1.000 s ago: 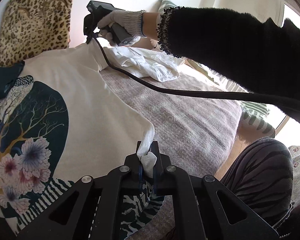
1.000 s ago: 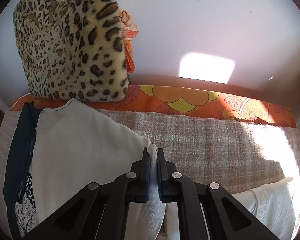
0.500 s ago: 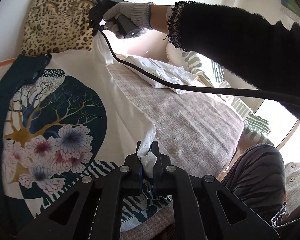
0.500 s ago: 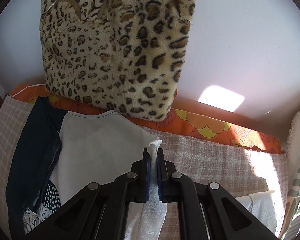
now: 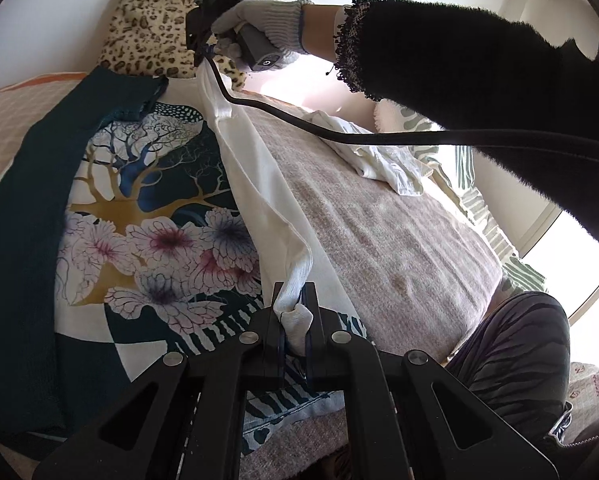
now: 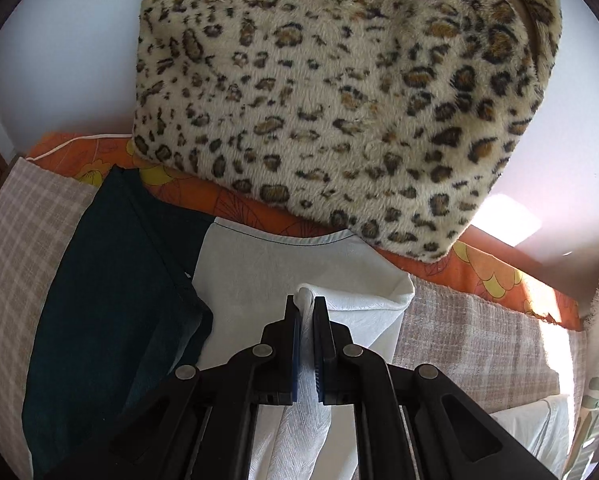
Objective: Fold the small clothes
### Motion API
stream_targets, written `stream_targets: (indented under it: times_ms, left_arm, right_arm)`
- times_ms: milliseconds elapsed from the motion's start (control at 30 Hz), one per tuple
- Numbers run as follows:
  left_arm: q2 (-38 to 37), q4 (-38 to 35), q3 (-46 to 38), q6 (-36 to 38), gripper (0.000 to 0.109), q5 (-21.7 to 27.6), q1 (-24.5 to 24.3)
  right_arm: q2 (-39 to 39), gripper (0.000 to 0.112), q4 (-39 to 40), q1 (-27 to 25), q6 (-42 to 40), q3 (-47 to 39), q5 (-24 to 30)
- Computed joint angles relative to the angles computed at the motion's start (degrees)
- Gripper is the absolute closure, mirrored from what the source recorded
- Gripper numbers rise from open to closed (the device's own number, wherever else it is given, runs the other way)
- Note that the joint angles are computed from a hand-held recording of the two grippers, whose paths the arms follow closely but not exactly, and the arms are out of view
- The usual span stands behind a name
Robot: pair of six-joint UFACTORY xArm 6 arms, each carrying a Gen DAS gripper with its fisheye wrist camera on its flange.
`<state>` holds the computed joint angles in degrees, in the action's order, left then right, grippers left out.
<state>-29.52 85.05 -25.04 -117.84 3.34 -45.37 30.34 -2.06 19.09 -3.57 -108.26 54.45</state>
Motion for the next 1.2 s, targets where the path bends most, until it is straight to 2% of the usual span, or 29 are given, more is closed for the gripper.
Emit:
stream_targets:
  times_ms: [133, 167, 200, 233, 367, 500, 633, 667, 700, 733, 800, 867, 900, 933, 1000, 1067, 1133, 1200]
  left_arm:
    - [-0.4, -4.2, 1.3, 4.5, 0.104, -0.2, 0.5]
    - [-0.8, -5.4, 1.9, 5.5, 0.104, -0.1, 0.6]
    - [-1.1, -6.4, 2.3, 6.1, 0.103, 0.3, 0.5]
    - [-1.4, -7.3, 2.6, 6.9, 0.103, 0.5, 0.5]
    - [-3.0, -11.0, 3.9, 10.5, 0.102, 2.0, -0.4]
    - [-3.8, -11.1, 4.5, 10.7, 0.099, 1.1, 0.1]
    - [-4.7, -14.8, 5.4, 13.6, 0.093, 1.4, -0.5]
    - [-5.0, -16.3, 5.8, 14.8, 0.088, 1.9, -1.0]
    - [-5.5, -18.7, 6.2, 16.6, 0.075, 2.6, -1.7]
    - [-6.2, -20.2, 6.5, 17.3, 0.069, 3.6, -2.4]
    - [-7.5, -21.3, 7.4, 17.3, 0.066, 4.0, -3.0]
    - [-9.5, -25.0, 8.4, 19.9, 0.066, 6.1, -4.7]
    - [-10.6, -26.2, 8.9, 20.8, 0.066, 7.3, -5.5]
    - [-11.9, -27.1, 9.4, 21.5, 0.066, 9.0, -6.5]
    - [-15.2, -29.0, 10.4, 23.3, 0.066, 13.2, -8.8]
    - [-18.5, -31.0, 11.4, 25.4, 0.066, 17.5, -10.8]
    - [-22.4, -33.5, 12.7, 28.0, 0.066, 21.2, -12.0]
    - [-26.6, -37.4, 14.3, 32.7, 0.066, 23.1, -11.3]
  right_arm:
    - [1.8, 0.106, 1.3, 0.8, -0.6, -1.8, 1.2]
    - [2.3, 0.099, 4.9, 0.7, -3.3, -2.4, 1.8]
    - [1.9, 0.082, 7.3, 0.7, -5.2, -1.9, 1.9]
    - [0.9, 0.074, 8.7, 0.7, -6.0, -0.3, 0.6]
    - [-4.9, 0.074, 20.3, -1.0, -12.5, 7.4, -2.8]
    - [-15.0, 0.069, 27.8, -4.1, -13.4, 23.3, -7.8]
    - [-23.6, 0.069, 36.0, -7.2, -17.8, 37.5, -6.9]
    - [-25.1, 0.069, 36.1, -7.4, -18.6, 40.1, -6.8]
    - [-26.5, 0.067, 35.7, -7.4, -18.8, 42.5, -7.1]
    - [-27.4, 0.066, 35.2, -7.3, -18.4, 44.4, -7.2]
    - [-28.3, 0.061, 36.0, -7.4, -17.7, 47.2, -7.7]
    - [-29.5, 0.059, 38.3, -6.3, -19.4, 49.2, -11.1]
    - [-29.4, 0.060, 42.1, -6.4, -22.3, 48.7, -9.9]
    - [-29.0, 0.060, 47.9, -7.0, -26.4, 48.0, -6.3]
    - [-27.0, 0.061, 56.8, -8.7, -31.6, 44.6, 5.0]
    - [-29.0, 0.061, 62.5, -9.7, -36.8, 45.1, 10.0]
    - [-32.9, 0.061, 64.0, -10.4, -40.2, 46.7, 11.6]
    - [-37.6, 0.060, 61.5, -10.5, -38.4, 49.2, 9.0]
